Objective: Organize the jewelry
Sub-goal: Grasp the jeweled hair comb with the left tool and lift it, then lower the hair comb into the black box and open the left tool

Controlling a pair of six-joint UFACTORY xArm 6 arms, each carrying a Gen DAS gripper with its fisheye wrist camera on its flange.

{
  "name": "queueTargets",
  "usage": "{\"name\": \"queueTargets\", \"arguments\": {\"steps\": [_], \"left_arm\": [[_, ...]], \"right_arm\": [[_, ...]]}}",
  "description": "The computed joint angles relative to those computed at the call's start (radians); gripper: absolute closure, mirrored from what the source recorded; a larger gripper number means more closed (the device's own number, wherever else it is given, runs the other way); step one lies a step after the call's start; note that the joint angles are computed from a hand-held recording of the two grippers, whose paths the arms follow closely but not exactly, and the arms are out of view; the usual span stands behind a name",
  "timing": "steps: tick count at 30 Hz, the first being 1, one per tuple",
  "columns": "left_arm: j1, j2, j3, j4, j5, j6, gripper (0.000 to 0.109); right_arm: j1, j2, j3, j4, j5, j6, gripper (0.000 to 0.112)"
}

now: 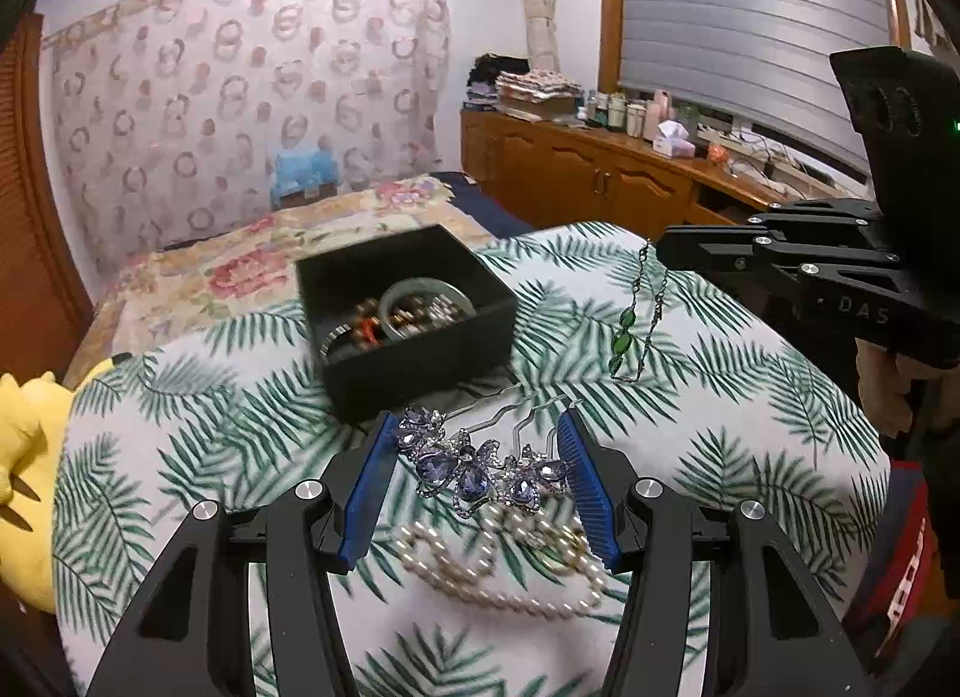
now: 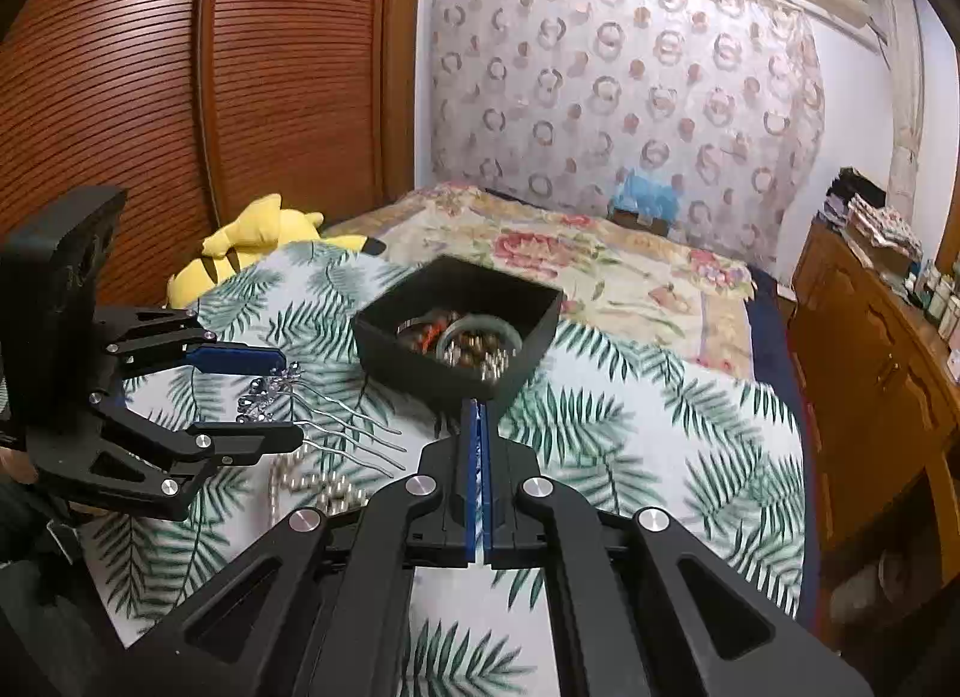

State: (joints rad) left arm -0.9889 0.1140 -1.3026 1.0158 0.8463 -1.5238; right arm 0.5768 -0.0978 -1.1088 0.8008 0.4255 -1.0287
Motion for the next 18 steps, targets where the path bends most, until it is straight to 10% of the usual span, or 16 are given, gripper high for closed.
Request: {"name": "queueTargets", "arguments": {"steps": [18], "left_arm": [[0.131,-0.058,0.014,0.019,0.004,0.052,0.056]], "right_arm": [[0.033,0.342,-0.447,-0.048,0.089,0.048,0.111]]}}
